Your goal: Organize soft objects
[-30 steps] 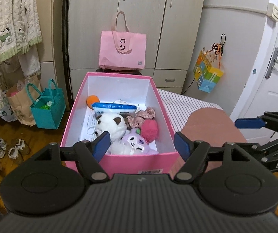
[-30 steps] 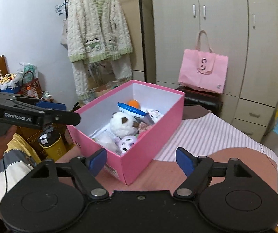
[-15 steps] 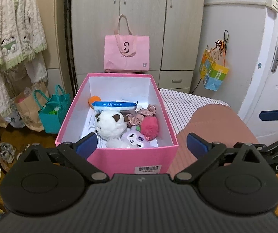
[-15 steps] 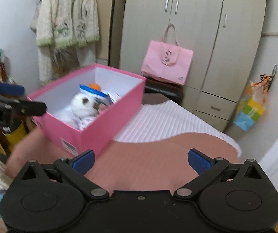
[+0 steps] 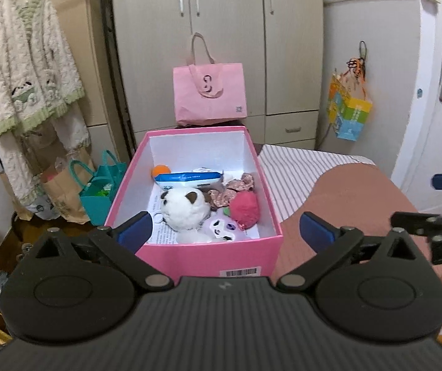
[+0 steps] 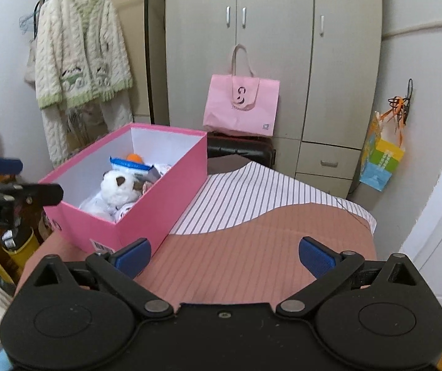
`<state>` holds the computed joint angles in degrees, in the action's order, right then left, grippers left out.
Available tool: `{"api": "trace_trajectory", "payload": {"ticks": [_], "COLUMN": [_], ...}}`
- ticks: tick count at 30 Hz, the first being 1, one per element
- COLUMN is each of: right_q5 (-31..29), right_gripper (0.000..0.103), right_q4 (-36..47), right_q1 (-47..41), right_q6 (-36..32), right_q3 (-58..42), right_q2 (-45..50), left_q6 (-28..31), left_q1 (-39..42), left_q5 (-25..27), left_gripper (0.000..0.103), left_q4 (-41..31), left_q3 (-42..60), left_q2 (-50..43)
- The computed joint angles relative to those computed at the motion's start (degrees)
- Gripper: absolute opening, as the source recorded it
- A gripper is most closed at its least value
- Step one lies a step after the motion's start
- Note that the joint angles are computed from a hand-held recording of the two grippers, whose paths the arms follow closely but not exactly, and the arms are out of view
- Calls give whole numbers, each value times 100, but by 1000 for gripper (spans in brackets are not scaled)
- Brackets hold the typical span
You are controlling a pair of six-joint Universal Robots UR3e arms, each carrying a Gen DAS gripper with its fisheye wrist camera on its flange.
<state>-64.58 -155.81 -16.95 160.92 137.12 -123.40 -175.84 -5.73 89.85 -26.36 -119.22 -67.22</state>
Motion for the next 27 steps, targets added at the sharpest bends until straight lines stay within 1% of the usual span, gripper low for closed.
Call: {"api": "trace_trajectory", "payload": {"ticks": [3, 7, 10, 12, 14, 17, 20, 22, 24, 27], "right_q5": [192, 286, 344, 408, 377, 40, -292, -668, -1034, -1225], "right_gripper": [103, 103, 103, 103, 103, 103, 103, 103, 103, 103], "right_q4": [196, 291, 355, 413, 296, -304, -810, -1203, -1592, -1789], "right_q1": [-235, -408, -492, -553, -559, -387, -198, 72, 346, 506], "right_q6": [-60, -44, -6, 32, 130, 408, 658, 845, 973, 998], "right_q3": [157, 376, 477, 538, 626, 838, 983, 1018, 1048, 1092], "right_q2": [-449, -952, -1185, -1338, -1428, -1390, -1263, -996, -709, -580], "left_q6": [-103, -247, -374, -436, -492, -578, -641, -680, -685, -742], "left_q1": [-110, -243, -328, -447, -549, -589, -696, -779, -787, -827], "left_q5": [180, 394, 519, 677, 823, 853, 1009, 1147, 1155, 1222], "left_gripper": [103, 103, 103, 103, 103, 103, 103, 103, 103, 103], "left_q4": [145, 345, 468, 673, 834, 974, 1092, 1215, 1259, 1281], "left_q3": [-90, -253, -349, -435, -520, -618, -625, -638, -663, -652], "left_q2": [-10, 36, 54, 0, -31, -65, -171, -265, -279, -324]}}
